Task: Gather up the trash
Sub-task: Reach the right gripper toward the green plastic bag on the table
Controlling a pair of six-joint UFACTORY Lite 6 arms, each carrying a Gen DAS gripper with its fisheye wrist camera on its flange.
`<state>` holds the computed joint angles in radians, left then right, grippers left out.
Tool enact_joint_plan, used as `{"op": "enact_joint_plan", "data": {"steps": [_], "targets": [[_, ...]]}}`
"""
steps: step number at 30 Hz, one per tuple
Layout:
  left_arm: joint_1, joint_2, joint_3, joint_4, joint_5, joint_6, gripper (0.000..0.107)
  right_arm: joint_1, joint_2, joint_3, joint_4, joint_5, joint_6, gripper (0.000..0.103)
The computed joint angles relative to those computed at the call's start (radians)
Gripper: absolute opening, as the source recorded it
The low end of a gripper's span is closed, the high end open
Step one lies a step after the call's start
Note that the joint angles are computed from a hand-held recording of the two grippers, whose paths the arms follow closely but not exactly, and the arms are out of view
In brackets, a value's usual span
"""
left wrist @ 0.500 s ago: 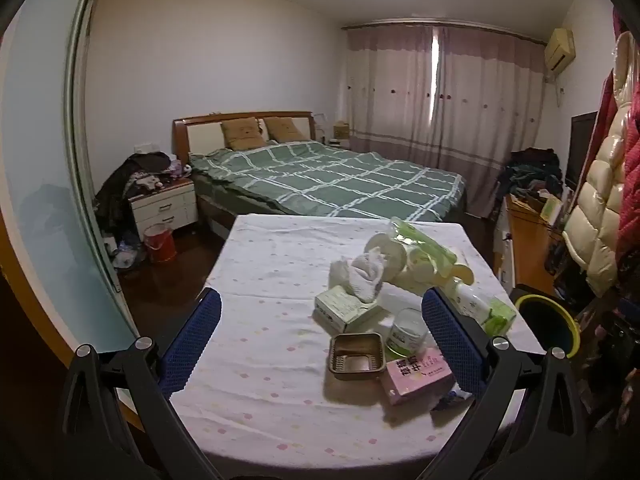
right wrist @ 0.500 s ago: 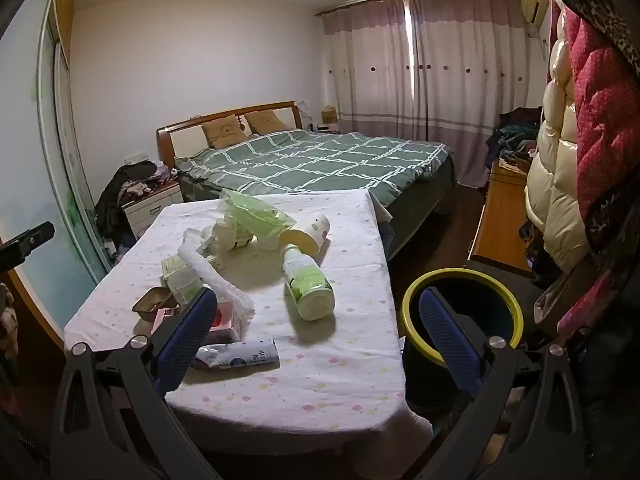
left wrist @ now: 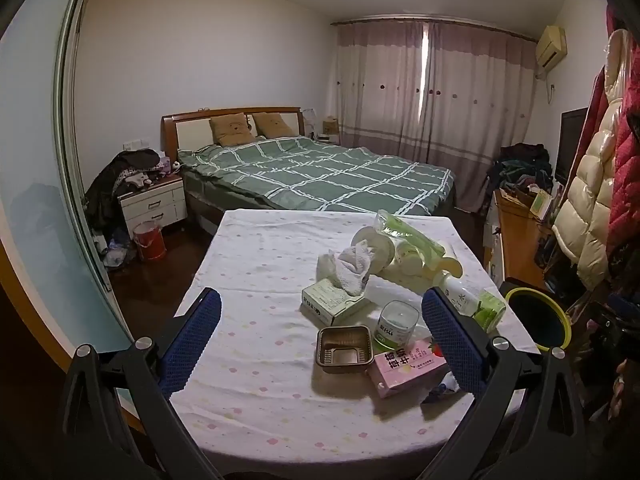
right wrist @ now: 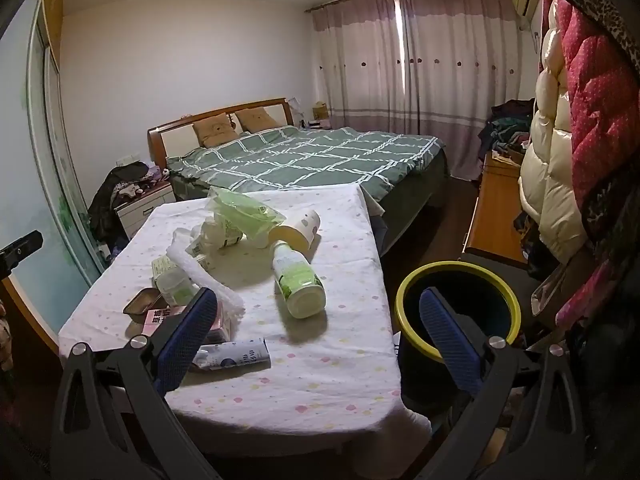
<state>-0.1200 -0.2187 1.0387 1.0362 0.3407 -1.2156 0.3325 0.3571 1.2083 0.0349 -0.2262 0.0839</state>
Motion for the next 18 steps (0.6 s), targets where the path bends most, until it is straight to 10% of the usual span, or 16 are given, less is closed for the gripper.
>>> {"op": "enact_joint_plan", "data": {"steps": [18], "targets": [[-0.008, 0.038, 0.006, 0.056, 0.006, -0.040, 0.099, -0.001, 0.035, 0.058, 0.090, 0.043, -0.068, 0.097]]}}
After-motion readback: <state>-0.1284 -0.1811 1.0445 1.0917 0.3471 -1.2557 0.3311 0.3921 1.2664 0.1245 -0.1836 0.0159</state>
